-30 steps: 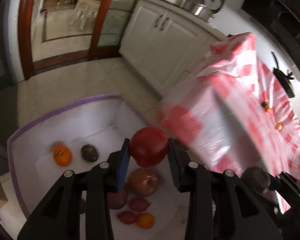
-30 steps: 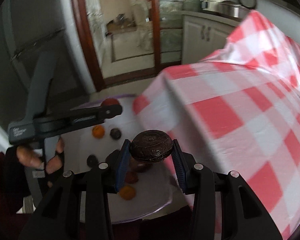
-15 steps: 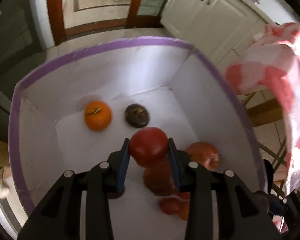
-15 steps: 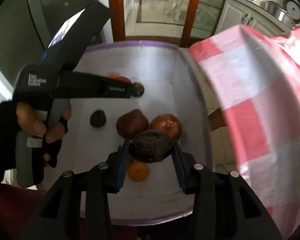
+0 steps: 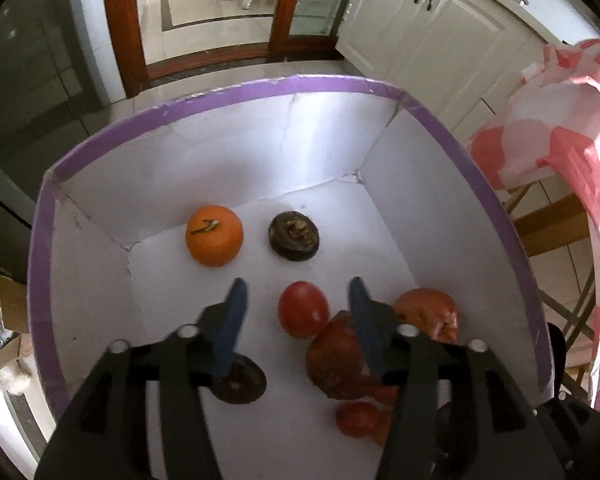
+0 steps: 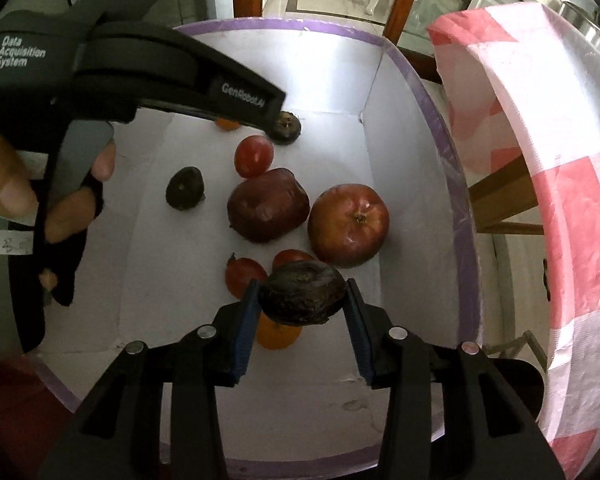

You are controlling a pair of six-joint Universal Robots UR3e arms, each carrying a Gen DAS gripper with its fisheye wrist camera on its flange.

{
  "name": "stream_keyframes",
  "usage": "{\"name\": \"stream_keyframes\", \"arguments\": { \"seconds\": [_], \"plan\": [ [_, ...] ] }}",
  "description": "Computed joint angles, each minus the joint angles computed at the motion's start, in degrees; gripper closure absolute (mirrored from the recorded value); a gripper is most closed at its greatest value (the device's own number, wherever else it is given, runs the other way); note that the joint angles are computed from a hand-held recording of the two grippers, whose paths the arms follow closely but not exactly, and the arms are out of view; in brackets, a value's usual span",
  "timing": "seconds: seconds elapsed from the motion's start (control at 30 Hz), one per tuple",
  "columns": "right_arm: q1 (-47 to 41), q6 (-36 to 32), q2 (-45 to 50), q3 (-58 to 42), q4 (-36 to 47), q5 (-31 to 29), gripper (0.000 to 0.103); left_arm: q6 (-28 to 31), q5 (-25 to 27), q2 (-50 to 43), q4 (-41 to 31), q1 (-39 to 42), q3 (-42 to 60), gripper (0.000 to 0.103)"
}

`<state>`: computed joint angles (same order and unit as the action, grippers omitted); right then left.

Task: Organize fruits
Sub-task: 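Carry the tomato and plum to the white box and open both tools, then return both tools from the box to the remaining fruits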

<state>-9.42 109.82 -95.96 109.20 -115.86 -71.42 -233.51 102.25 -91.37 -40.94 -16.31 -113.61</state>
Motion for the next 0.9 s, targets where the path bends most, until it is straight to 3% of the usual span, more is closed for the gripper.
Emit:
{"name": "stream_keyframes", "arguments": {
  "seconds": [0.03, 0.1, 0.23, 0.7, 0.9],
  "plan": [
    [-0.23, -0.33, -0.45, 0.11, 0.18, 0.42, 0.046, -0.39, 0.19, 0.45, 0.15, 0.06, -0.26, 0.035],
    [-1.07, -1.06, -1.33, 0.73, 0.38, 1.63, 0.036, -1.42, 0.81, 1.39, 0.56, 0.19, -1.09, 0.022],
    [-2.25, -1.86, -2.52, 0.08, 2.21, 3.17, 0.030, -4.26, 1.96, 2.59, 0.56, 0.49, -1.90, 0.010],
    [-5.65, -2.77, -4.46, -1.91, 6.13, 7.82, 0.026, -6.13, 2.49, 3.31, -0.01, 0.24, -0.47, 0.005],
    [-10.31, -4.01, -6.16, -7.50, 14.20, 12.96, 0.025, -6.09, 4.70, 2.58, -2.22, -1.68, 4.30, 0.005]
  ]
}}
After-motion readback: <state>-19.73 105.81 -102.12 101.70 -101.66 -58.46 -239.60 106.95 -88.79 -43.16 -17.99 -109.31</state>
